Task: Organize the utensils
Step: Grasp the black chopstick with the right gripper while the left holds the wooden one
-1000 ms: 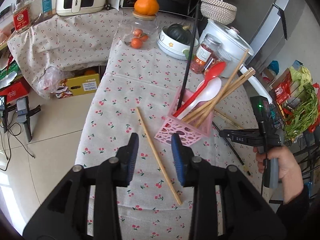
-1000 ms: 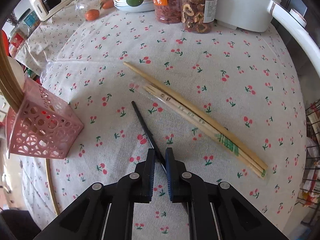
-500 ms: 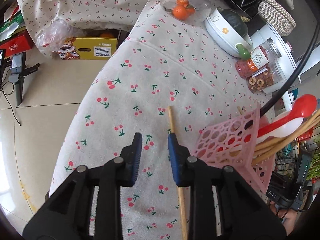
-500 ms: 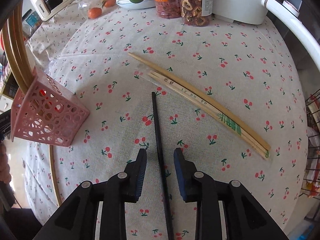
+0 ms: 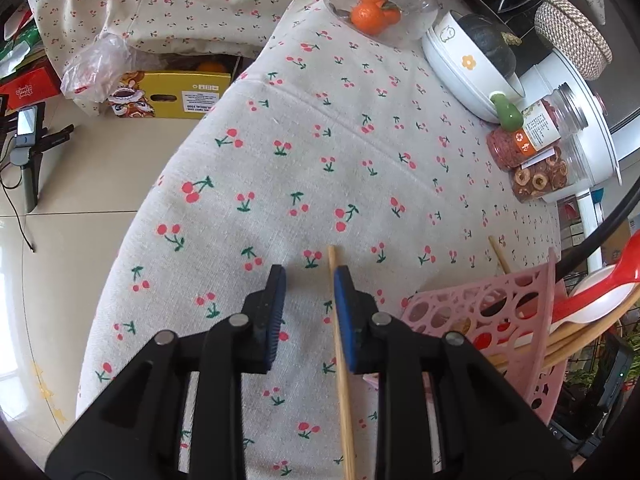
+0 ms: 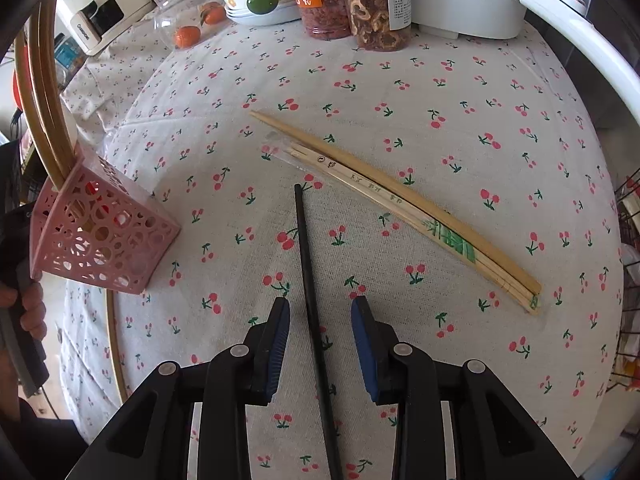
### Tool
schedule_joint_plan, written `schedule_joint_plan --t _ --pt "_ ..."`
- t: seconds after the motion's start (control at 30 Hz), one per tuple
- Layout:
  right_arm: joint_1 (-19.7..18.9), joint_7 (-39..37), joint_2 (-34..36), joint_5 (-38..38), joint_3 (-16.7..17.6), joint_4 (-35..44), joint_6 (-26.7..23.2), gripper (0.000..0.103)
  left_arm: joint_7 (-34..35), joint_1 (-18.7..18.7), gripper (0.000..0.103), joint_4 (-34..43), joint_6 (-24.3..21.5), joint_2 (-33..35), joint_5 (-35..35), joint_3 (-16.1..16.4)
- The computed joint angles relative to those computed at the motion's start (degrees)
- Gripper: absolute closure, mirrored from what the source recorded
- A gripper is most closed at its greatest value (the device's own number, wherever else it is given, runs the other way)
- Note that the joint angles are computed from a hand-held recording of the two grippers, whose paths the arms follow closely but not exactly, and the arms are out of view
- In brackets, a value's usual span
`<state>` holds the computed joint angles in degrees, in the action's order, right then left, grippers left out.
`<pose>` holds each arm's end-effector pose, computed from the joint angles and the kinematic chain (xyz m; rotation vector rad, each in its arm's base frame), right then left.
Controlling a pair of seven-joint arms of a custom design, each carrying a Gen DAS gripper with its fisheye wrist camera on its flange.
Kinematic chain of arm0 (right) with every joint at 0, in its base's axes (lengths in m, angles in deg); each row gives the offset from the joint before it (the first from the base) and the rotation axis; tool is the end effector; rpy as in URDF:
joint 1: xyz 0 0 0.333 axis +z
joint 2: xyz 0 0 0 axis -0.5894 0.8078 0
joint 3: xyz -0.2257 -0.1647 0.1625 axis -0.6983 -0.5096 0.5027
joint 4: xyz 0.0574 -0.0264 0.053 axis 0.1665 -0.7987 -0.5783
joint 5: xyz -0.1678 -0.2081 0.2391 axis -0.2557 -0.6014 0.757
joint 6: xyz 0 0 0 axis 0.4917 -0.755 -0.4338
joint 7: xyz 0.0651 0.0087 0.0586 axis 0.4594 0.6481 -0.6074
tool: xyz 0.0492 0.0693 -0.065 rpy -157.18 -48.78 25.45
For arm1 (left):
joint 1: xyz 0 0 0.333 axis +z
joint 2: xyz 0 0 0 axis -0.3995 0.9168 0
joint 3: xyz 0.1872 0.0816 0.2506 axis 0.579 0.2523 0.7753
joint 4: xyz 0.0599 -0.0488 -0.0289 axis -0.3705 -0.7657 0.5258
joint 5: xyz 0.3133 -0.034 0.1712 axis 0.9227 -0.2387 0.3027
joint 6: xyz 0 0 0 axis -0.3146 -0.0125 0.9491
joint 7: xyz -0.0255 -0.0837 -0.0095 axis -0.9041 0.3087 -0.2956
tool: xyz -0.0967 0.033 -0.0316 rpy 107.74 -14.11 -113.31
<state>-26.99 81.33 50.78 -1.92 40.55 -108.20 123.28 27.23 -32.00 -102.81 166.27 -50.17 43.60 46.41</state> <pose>0.4524 0.0628 0.4164 -2.3074 1.6868 0.0359 0.4232 -0.1348 0.4085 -2.5839 1.5034 -0.6625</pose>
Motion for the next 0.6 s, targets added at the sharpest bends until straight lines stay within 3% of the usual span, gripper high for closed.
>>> schedule_joint_plan --t 0.2,0.6 --pt "0.02 -0.36 0.18 0.59 -0.03 0.03 0.13 0.069 -1.91 0.58 0.077 0.34 -1.56 -0.27 2.88 -0.71" --pt "0.39 0.84 0.12 -1.29 0.75 -0.71 2.28 0.069 8.37 -6.7 0.077 -5.57 -1.42 -6.52 -11.44 2.83"
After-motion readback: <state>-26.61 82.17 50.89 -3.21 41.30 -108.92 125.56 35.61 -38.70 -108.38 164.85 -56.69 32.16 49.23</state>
